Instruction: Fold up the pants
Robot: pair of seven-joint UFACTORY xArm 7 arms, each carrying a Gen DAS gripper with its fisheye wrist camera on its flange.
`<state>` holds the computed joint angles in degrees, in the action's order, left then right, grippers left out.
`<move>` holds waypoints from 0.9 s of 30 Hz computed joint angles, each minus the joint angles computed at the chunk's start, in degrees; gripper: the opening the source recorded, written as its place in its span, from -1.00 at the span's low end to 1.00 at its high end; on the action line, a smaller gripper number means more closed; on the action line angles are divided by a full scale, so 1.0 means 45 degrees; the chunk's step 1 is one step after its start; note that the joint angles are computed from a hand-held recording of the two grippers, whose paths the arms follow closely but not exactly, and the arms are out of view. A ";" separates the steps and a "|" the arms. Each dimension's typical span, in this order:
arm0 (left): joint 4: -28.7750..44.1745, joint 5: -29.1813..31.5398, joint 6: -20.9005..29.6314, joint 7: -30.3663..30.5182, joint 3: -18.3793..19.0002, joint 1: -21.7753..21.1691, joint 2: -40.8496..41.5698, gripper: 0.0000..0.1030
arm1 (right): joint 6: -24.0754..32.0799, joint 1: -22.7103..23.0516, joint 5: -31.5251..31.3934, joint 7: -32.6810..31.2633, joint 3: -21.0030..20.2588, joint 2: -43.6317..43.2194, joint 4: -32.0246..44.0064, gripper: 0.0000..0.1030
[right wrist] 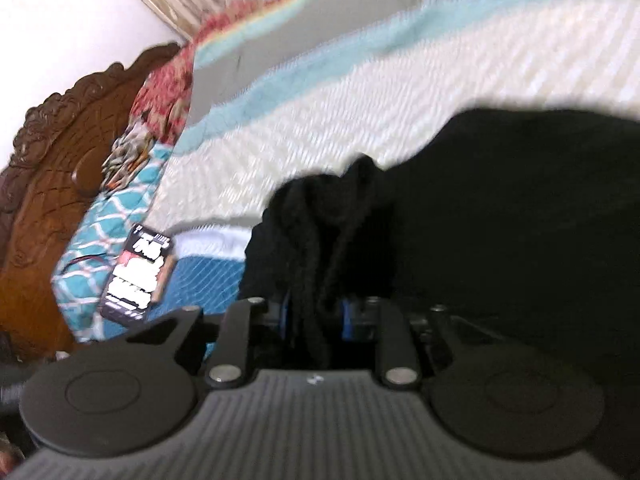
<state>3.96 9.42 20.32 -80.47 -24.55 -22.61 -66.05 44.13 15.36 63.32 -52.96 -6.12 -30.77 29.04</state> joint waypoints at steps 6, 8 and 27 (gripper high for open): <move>0.1792 0.0682 -0.4211 0.0573 -0.1278 0.2617 0.5267 0.02 | -0.2849 -0.0769 -0.1757 0.1163 0.0674 -0.0555 -0.1261 0.06; 0.2666 0.0918 -0.3959 0.0953 -0.2135 0.3314 0.6595 0.03 | -0.2718 -0.0749 -0.1907 0.1521 0.0072 -0.0853 -0.1438 0.21; 0.3912 0.2380 -0.0741 0.0968 -0.0590 0.1543 0.6633 0.16 | -0.0853 0.0231 -0.0633 0.0153 -0.2851 -0.0649 -0.1214 0.33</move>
